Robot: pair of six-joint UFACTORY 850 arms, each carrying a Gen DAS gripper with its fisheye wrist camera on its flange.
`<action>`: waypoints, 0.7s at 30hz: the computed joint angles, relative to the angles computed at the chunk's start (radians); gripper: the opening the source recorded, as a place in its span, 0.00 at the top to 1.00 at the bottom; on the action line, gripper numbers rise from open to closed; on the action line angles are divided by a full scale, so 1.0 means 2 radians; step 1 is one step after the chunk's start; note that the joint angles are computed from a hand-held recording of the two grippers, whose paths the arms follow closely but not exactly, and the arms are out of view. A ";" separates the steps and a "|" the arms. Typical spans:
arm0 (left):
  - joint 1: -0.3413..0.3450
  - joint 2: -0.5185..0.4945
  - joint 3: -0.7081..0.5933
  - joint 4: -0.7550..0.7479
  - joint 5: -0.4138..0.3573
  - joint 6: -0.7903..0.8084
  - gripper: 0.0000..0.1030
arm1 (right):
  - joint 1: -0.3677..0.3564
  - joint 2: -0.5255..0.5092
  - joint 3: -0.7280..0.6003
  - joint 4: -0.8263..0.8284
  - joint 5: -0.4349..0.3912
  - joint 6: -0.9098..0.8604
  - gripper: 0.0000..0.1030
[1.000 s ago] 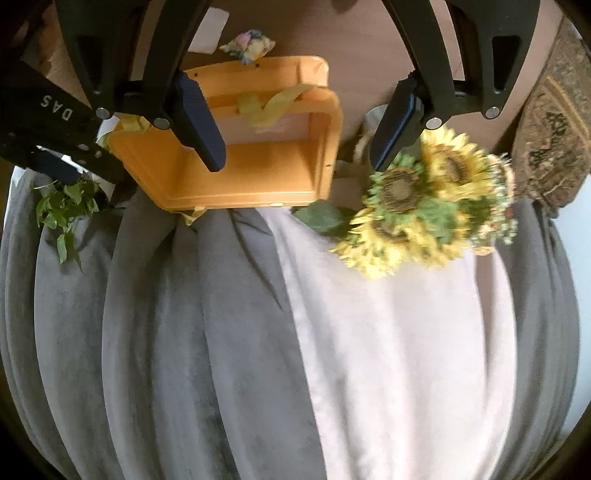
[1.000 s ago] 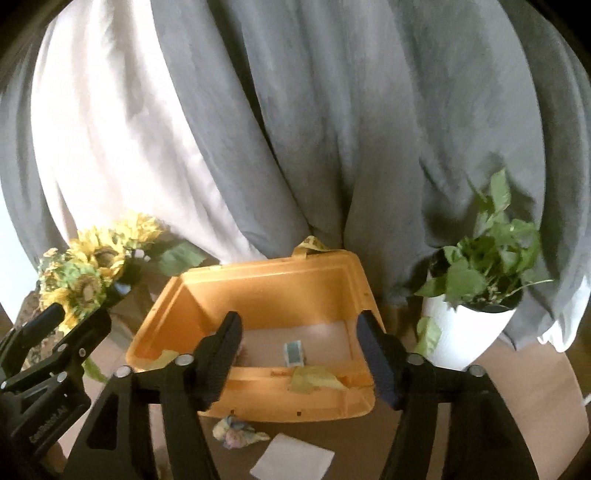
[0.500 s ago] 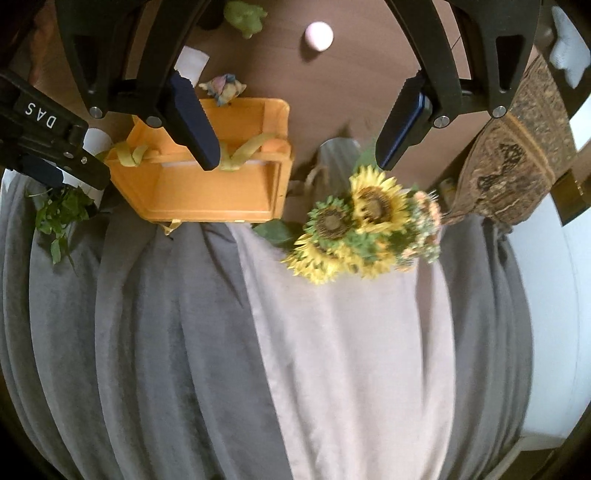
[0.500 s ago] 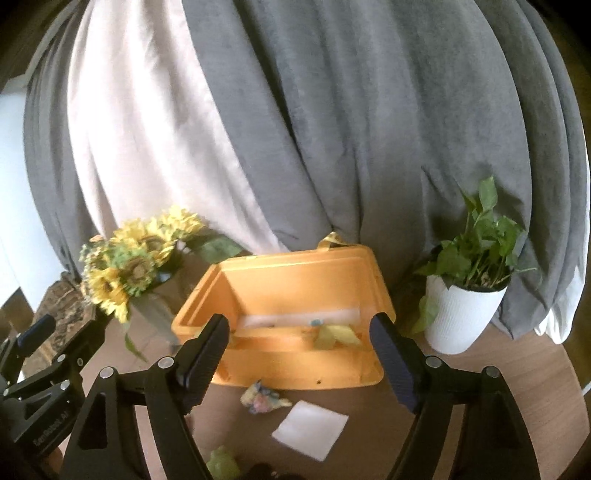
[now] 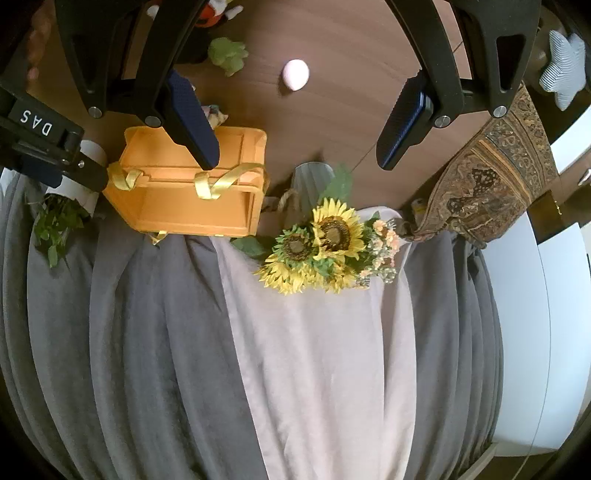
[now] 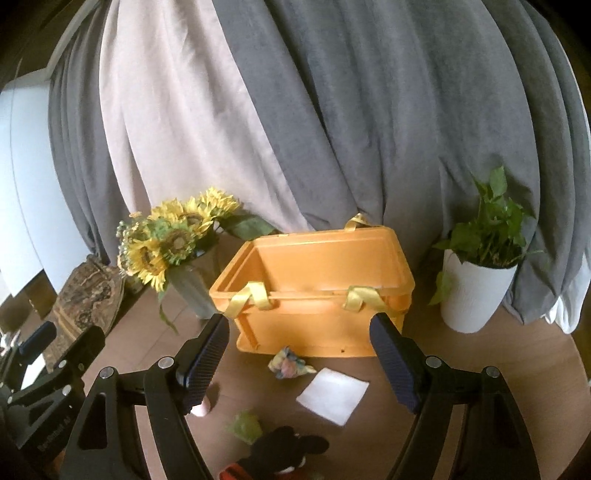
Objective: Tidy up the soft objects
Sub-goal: 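Withdraw both open tools from the crate back over the table, then grasp the Mickey Mouse plush with the right tool while the left tool grasps the pink egg sponge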
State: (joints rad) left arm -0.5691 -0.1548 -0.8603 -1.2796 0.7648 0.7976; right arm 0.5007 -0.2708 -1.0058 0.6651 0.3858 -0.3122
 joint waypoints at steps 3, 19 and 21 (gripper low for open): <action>0.005 0.009 0.015 0.024 -0.005 -0.006 0.15 | 0.012 0.004 0.007 0.033 0.013 -0.025 0.23; 0.087 0.038 0.079 0.264 -0.110 -0.108 0.15 | 0.090 -0.009 0.011 0.281 0.104 -0.154 0.23; 0.097 0.037 0.082 0.305 -0.121 -0.133 0.15 | 0.099 -0.017 0.006 0.312 0.115 -0.173 0.23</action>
State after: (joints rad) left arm -0.3750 -0.0814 -0.6957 -0.6697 0.5219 0.5324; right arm 0.6984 -0.3040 -0.9947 1.2887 0.6155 -0.6591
